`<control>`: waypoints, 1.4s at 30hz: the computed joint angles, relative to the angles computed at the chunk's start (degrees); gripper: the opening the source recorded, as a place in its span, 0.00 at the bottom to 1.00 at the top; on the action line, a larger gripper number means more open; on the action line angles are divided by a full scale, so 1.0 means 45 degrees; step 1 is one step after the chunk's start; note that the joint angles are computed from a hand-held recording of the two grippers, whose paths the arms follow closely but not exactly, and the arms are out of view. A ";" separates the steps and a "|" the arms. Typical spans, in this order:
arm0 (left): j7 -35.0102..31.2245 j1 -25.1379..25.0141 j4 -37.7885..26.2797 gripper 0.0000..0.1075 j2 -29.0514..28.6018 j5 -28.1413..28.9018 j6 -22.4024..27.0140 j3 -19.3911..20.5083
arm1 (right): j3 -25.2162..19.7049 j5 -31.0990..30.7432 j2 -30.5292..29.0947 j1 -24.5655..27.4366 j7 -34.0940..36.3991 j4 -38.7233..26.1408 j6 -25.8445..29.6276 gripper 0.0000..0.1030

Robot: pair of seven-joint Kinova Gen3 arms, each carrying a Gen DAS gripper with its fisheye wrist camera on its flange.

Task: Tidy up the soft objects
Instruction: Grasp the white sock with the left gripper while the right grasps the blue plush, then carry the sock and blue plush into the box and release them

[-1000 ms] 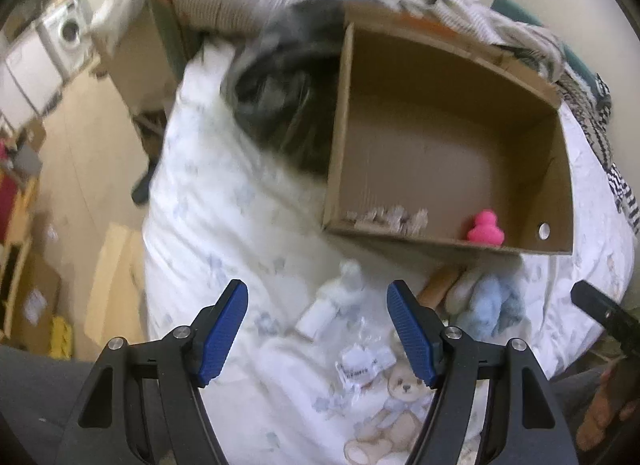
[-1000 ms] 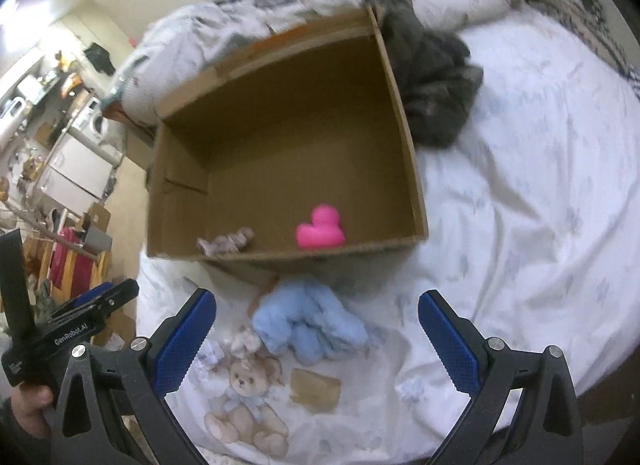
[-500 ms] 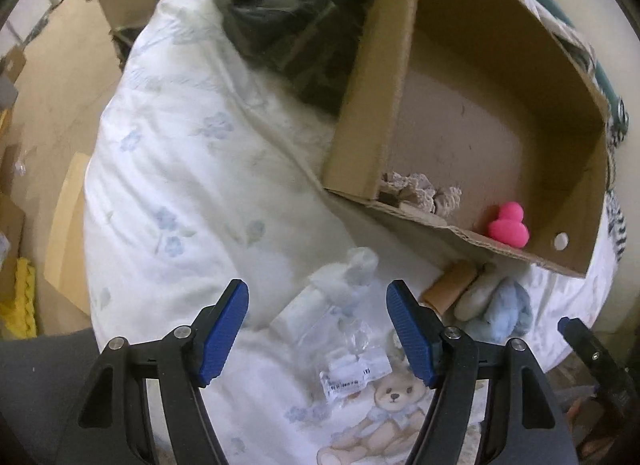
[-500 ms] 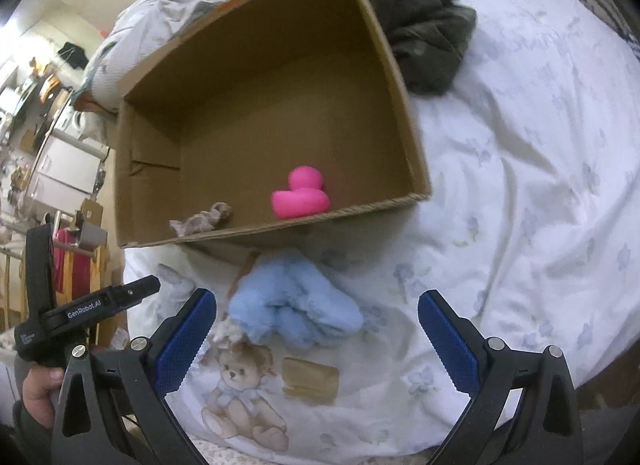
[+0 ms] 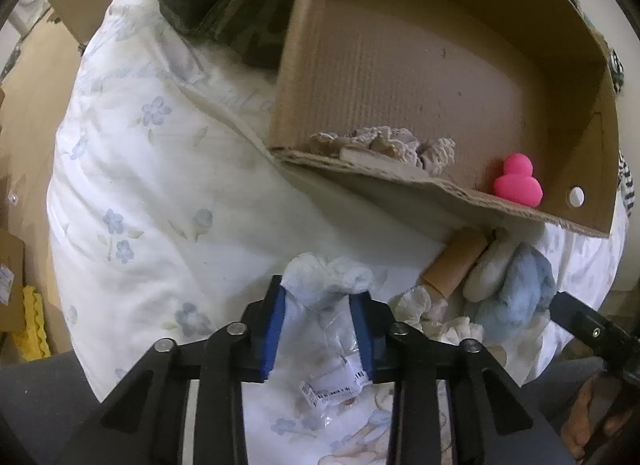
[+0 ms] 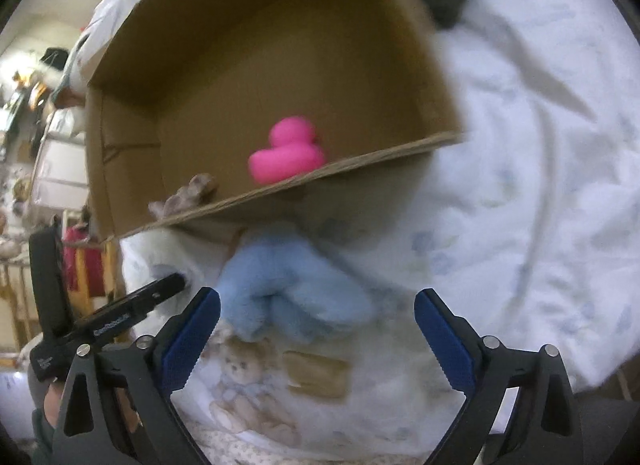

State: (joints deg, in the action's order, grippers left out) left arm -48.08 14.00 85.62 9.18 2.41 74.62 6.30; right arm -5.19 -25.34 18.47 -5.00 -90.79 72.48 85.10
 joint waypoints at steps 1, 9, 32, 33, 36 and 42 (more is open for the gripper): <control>0.0196 0.0112 -0.0052 0.24 0.0017 -0.0100 -0.0031 0.0041 | -0.0105 -0.0061 0.0097 -0.0073 0.0048 -0.0066 0.0052 1.00; 0.1267 0.0428 -0.0004 0.24 -0.0685 -0.0814 -0.0120 0.0142 | -0.0298 0.2040 0.0308 -0.1908 -0.0168 -0.0269 -0.0430 0.97; 0.2132 0.0434 -0.0362 0.24 -0.2137 -0.1920 0.0961 0.0890 | -0.0046 0.0167 -0.1585 -0.0590 0.1955 0.0642 -0.0301 0.20; 0.2109 0.0450 -0.0329 0.24 -0.2144 -0.2009 0.0933 0.0865 | -0.0051 0.0206 -0.1597 -0.0644 0.1982 0.0619 -0.0383 0.20; 0.2605 0.0733 -0.0523 0.23 -0.2191 -0.2697 0.1229 0.1082 | -0.0097 0.0275 -0.1622 -0.0877 0.1781 0.0706 -0.0721 0.20; 0.3276 0.1117 -0.0636 0.24 -0.2492 -0.3762 0.1419 0.1328 | -0.0134 -0.0165 -0.1934 -0.0808 0.2317 0.0810 -0.0920 0.21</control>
State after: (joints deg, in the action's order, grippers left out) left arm -33.34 19.03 82.76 -2.03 -14.51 81.01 12.28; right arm -5.79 -26.09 9.77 -8.64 -80.36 76.12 80.96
